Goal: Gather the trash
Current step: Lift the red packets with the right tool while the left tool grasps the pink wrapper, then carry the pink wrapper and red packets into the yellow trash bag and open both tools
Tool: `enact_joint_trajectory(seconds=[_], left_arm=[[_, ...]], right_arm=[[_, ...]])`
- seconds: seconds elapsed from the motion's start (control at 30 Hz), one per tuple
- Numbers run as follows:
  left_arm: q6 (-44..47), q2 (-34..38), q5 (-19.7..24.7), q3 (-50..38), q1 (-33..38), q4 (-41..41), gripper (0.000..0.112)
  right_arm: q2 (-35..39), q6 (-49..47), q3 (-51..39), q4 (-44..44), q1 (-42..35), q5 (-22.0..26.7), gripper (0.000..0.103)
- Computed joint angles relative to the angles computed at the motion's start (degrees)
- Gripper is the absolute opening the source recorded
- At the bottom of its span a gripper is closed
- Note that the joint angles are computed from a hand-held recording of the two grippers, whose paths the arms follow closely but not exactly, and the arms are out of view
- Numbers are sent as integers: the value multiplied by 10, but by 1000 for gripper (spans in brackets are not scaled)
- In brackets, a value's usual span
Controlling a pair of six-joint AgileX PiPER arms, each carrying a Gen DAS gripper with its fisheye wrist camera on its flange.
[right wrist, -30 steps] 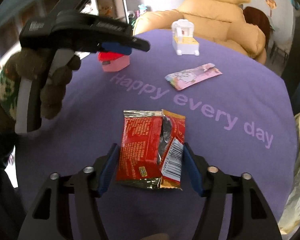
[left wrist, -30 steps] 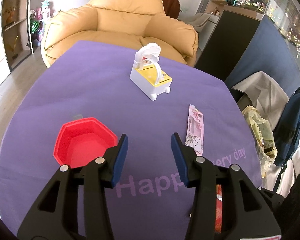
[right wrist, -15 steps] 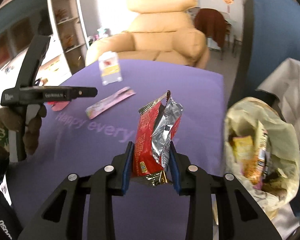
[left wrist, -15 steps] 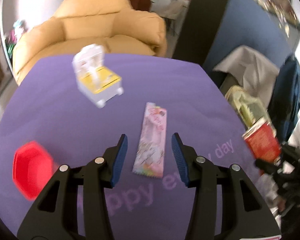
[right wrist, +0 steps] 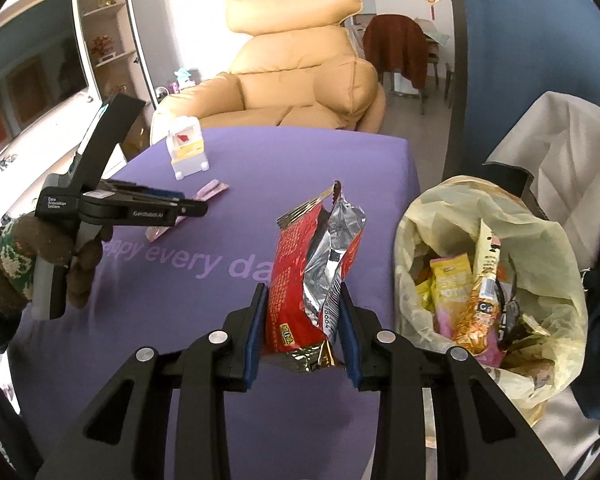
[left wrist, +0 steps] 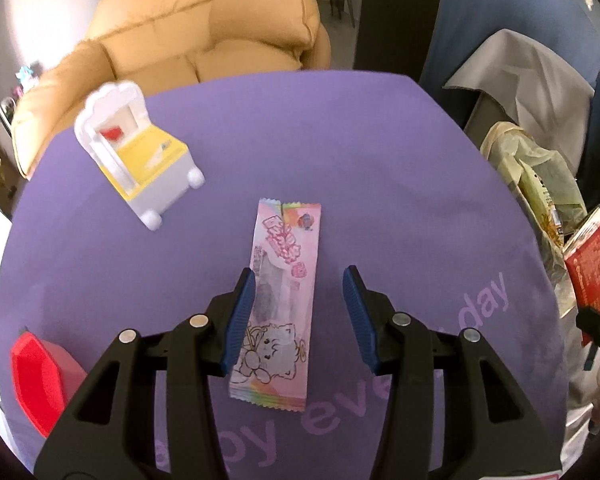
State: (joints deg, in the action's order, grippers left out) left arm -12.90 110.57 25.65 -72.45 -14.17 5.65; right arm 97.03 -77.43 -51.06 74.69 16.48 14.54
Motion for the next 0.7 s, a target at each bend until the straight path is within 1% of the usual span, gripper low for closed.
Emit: enact_joint_trajectory(seconds=[0.03, 0.07, 0.1, 0.17, 0.27, 0.37, 0.43, 0.5, 0.57, 0.63, 0.7], left_arm=[[3, -1, -4, 3, 3, -4, 34], [-12, -1, -4, 3, 0, 11, 16], [-6, -3, -4, 4, 0, 4, 9], [34, -12, -10, 9, 8, -47, 7], [49, -40, -24, 17, 2, -73, 6], [83, -66, -22, 4, -14, -116, 6], [123, -75, -13, -16, -29, -163, 6], [177, -69, 5, -49, -43, -231, 6], [202, -52, 20, -88, -67, -274, 6], [233, -19, 43, -137, -91, -323, 7], [232, 18, 63, -187, -112, -335, 7]], right_arm=[[-5, -4, 4, 1, -5, 2, 32], [-6, -7, 3, 3, -8, 2, 32], [-9, -7, 3, 2, -11, 1, 32], [-16, -9, 2, 0, -21, 3, 32], [-35, 6, -1, -24, -40, 3, 32], [-53, 36, -9, -65, -66, 7, 32], [-66, 56, -14, -95, -84, 7, 32], [-80, 87, -20, -142, -106, 3, 32], [-88, 115, -25, -182, -127, 0, 32], [-93, 140, -30, -216, -152, -1, 32], [-94, 156, -36, -238, -178, 2, 32]])
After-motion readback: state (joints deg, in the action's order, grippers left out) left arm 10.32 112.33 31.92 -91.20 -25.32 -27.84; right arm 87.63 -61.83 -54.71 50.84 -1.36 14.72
